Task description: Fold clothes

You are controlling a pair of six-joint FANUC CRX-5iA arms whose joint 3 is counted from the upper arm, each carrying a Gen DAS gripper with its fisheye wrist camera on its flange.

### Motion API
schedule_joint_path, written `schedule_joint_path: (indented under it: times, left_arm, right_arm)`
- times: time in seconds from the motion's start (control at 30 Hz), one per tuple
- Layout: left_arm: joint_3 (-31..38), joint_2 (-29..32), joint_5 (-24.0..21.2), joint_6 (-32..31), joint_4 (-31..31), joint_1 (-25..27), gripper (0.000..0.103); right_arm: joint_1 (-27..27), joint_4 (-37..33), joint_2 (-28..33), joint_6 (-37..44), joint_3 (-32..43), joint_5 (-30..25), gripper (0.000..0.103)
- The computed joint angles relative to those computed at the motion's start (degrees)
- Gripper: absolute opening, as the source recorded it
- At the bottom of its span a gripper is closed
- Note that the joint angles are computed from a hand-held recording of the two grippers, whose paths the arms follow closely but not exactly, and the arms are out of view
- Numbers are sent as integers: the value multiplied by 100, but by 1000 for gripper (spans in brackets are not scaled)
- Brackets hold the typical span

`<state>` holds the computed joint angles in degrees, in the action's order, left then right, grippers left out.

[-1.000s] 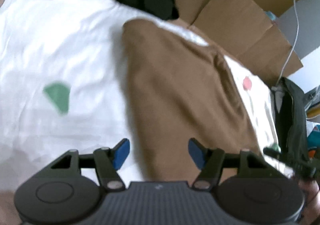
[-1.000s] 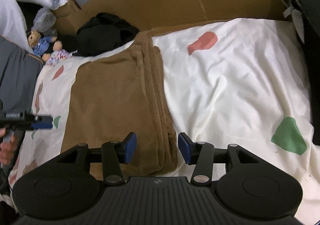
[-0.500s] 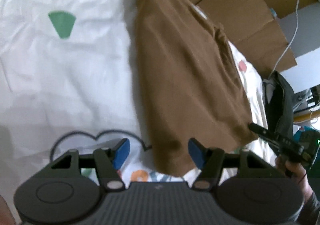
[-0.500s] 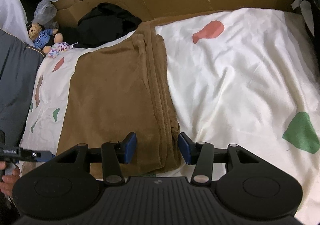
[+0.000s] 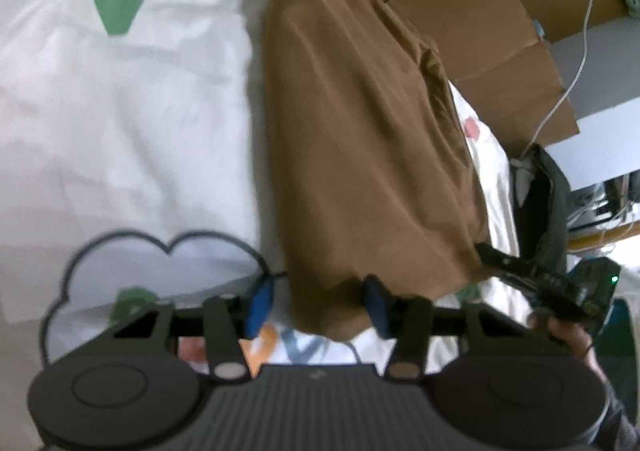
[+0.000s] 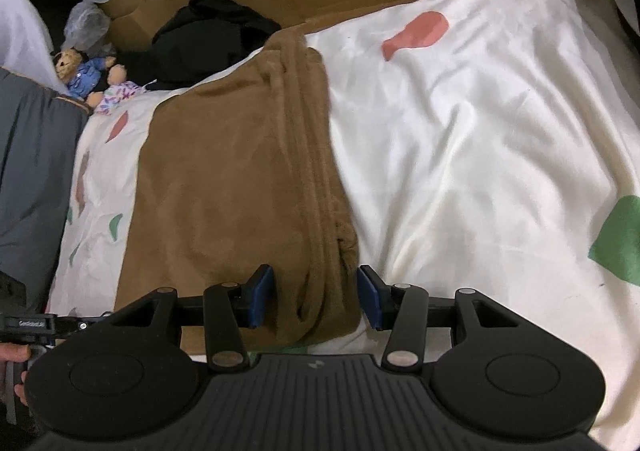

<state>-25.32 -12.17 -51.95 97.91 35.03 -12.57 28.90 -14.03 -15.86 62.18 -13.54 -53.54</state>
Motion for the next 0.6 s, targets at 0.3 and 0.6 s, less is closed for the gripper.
schedule_joint_path:
  times: [0.3,0.6]
  left_arm:
    - [177,157,-44,457,-207,-127,19]
    - [359,63,-261,640,-309,-120,10]
  right_arm:
    - [-198,-291,177,50,167,-197,40]
    - [-435,-747,39,192,313,-430,12]
